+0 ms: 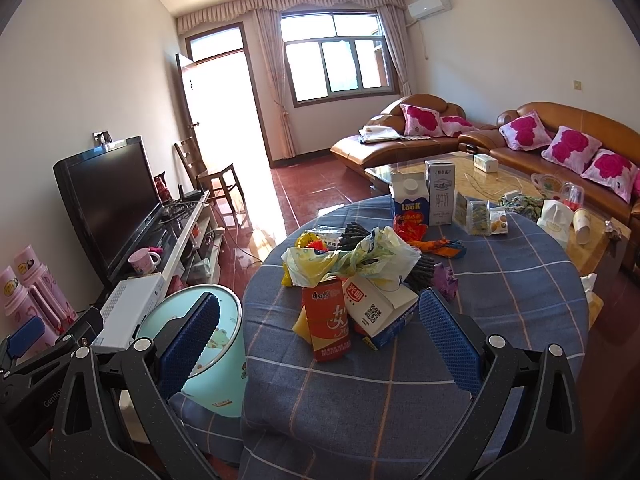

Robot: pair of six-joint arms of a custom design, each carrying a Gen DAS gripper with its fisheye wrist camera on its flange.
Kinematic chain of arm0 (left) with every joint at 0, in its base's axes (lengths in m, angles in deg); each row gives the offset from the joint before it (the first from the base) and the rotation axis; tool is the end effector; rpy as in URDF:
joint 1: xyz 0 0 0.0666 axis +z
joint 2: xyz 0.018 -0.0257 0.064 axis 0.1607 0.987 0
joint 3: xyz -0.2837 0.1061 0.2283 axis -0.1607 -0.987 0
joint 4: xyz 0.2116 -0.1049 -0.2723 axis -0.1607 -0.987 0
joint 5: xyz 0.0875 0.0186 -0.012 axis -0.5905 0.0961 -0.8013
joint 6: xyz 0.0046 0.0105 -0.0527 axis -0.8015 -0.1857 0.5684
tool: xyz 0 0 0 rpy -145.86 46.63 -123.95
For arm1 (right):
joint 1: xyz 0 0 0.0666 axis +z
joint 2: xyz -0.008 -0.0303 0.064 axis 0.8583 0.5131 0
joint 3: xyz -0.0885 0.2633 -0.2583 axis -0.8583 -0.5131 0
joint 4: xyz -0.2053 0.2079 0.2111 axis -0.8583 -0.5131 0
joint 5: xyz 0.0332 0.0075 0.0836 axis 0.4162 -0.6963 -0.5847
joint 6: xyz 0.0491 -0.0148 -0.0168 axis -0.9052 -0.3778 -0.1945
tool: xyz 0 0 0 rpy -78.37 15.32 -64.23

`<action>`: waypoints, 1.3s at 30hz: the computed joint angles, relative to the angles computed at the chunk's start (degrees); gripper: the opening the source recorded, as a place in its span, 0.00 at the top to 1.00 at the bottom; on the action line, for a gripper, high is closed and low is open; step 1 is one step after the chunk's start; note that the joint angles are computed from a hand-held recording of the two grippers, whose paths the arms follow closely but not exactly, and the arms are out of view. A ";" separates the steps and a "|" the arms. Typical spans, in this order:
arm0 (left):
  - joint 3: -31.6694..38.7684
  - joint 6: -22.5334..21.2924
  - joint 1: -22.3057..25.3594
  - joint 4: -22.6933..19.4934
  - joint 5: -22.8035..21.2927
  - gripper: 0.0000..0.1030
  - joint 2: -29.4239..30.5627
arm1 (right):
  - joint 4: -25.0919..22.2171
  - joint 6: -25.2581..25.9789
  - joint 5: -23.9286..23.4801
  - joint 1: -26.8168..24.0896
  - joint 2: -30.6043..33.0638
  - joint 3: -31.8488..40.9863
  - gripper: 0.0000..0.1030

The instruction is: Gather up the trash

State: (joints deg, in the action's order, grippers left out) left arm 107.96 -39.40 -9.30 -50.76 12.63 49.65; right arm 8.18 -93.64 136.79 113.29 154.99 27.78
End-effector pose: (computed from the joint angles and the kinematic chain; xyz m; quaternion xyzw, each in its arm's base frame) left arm 0.4268 -0.1401 0.5002 0.1024 0.8557 -0.0475 0.5050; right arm 0.3400 0.4169 0.4949 0.2441 0.8137 -0.0522 0.5250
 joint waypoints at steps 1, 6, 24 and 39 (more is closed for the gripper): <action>0.16 -0.06 0.15 -0.06 0.14 0.06 0.10 | -0.06 0.01 -0.02 -0.02 -0.01 0.00 0.04; 0.01 -0.03 -0.03 -0.05 -0.02 0.06 -0.01 | -0.24 -0.39 -0.06 0.03 0.02 -0.07 0.04; -0.26 -0.60 -0.01 -0.87 1.72 0.06 2.79 | -5.19 -8.48 -0.58 -1.93 -3.36 -8.65 0.04; 1.19 -2.45 -2.11 -2.66 7.62 0.06 11.14 | 11.16 -1.76 -7.83 -9.19 -13.06 -26.78 0.05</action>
